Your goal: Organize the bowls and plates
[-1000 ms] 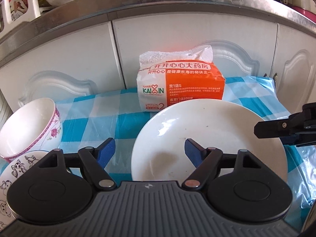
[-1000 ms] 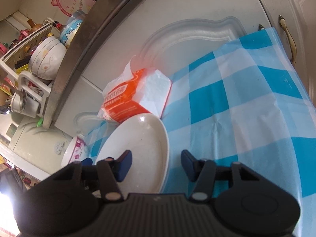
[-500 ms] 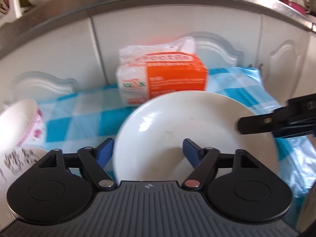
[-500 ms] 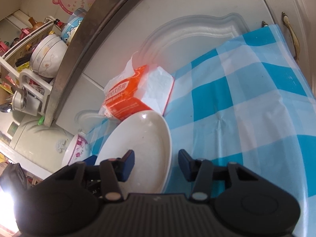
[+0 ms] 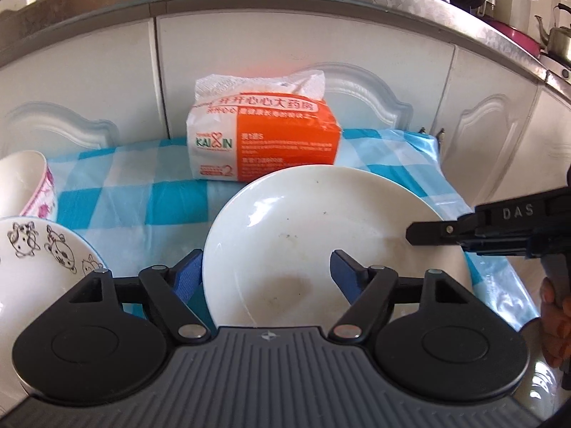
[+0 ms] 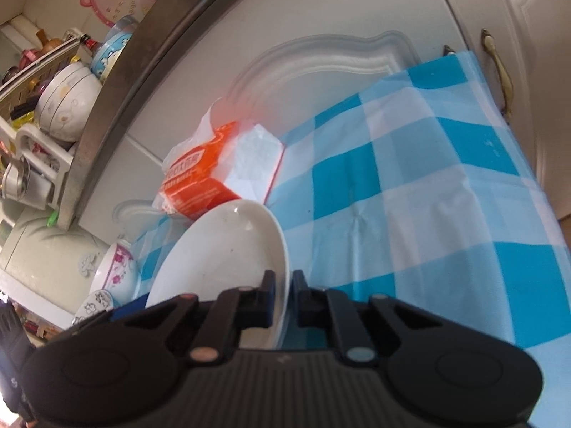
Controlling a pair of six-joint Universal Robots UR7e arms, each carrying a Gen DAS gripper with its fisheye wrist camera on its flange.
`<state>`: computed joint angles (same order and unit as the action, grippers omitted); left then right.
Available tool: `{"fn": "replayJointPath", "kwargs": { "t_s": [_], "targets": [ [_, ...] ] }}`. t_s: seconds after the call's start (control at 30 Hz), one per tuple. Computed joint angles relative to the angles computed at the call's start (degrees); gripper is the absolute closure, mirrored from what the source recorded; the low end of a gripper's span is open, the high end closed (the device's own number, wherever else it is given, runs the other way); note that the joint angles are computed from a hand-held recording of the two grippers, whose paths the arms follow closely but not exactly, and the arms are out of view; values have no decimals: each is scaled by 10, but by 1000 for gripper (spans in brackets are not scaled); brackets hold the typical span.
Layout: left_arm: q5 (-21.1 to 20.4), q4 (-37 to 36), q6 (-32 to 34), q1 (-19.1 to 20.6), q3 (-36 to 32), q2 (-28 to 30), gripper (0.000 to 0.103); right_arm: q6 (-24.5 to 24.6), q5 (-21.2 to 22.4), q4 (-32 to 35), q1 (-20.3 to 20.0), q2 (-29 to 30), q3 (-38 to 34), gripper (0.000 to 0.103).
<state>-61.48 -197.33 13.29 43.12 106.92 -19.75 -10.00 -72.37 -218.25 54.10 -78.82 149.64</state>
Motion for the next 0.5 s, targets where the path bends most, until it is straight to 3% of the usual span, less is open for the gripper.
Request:
{"fn": "replayJointPath", "kwargs": {
  "t_s": [0.13,0.33,0.5],
  "targets": [
    [-2,-14,13,1,1,4,13,-1,-12,7,3,-6,1,93],
    [58,-76,79,-2,0,16,11,-5,-1,-9,3,1,8,78],
    [51,-66,70,5,9,-3,12,-7,9,-19,-1,3,15,72]
  ]
}}
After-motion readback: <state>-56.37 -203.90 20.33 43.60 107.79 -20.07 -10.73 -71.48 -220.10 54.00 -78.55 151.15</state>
